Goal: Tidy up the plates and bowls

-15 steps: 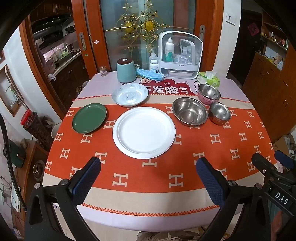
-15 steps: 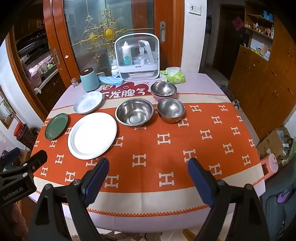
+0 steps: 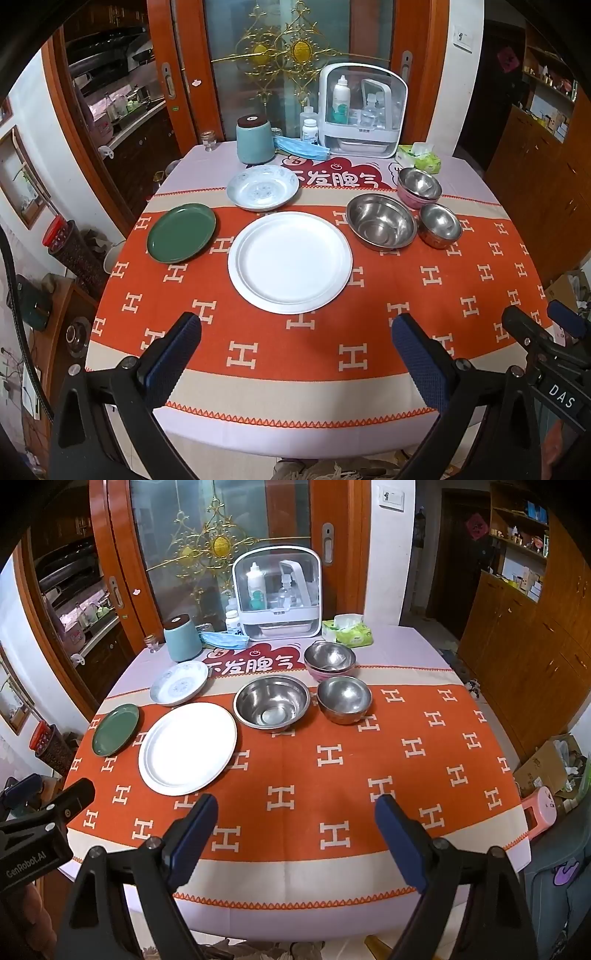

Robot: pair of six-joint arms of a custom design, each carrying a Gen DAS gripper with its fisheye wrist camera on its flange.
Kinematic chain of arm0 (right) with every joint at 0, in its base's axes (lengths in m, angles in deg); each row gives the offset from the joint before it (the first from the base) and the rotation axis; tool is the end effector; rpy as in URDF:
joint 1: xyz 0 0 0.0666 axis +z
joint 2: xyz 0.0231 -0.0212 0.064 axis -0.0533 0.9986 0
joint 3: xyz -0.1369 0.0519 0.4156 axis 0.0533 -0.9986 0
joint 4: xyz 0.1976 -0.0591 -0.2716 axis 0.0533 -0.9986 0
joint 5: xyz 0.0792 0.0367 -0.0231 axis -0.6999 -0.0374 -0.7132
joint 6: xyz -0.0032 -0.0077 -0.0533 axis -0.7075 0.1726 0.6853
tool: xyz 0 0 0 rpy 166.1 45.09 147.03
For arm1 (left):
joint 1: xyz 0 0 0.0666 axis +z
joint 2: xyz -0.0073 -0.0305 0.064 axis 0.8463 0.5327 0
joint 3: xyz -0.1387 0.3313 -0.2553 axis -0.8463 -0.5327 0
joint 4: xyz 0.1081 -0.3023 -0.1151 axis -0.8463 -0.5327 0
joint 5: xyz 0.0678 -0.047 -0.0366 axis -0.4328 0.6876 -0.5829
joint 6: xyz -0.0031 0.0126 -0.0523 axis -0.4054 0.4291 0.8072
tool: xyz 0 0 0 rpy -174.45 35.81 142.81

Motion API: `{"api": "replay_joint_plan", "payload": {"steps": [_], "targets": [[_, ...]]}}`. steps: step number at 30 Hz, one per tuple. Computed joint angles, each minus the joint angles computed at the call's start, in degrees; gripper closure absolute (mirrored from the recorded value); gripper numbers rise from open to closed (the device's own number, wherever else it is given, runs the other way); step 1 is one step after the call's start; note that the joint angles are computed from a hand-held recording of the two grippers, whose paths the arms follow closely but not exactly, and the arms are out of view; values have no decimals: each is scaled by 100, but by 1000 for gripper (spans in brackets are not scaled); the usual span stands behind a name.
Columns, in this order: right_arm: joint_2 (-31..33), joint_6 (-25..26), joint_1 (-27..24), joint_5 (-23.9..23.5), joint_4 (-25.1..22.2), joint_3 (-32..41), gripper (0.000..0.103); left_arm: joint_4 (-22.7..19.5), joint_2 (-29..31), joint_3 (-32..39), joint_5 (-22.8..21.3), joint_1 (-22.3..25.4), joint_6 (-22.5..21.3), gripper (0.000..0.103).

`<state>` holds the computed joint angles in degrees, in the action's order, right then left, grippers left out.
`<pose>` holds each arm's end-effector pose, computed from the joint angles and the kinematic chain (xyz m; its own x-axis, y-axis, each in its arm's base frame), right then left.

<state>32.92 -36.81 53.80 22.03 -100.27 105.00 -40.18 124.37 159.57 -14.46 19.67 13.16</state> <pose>0.2818 0.3942 0.5546 -0.7764 0.1467 -0.6129 0.1777 0.9840 0.0104 0.3129 -0.2301 0.5615 -0.8019 0.0387 -0.5962 0.0381 0.9992 0.0137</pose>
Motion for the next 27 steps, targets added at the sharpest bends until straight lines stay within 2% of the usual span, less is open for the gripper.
{"api": "replay_joint_plan", "payload": {"steps": [27], "targets": [[-73,32,-23,-32,54,-76,15,80,-109,-187,15,-29,38,1]]}}
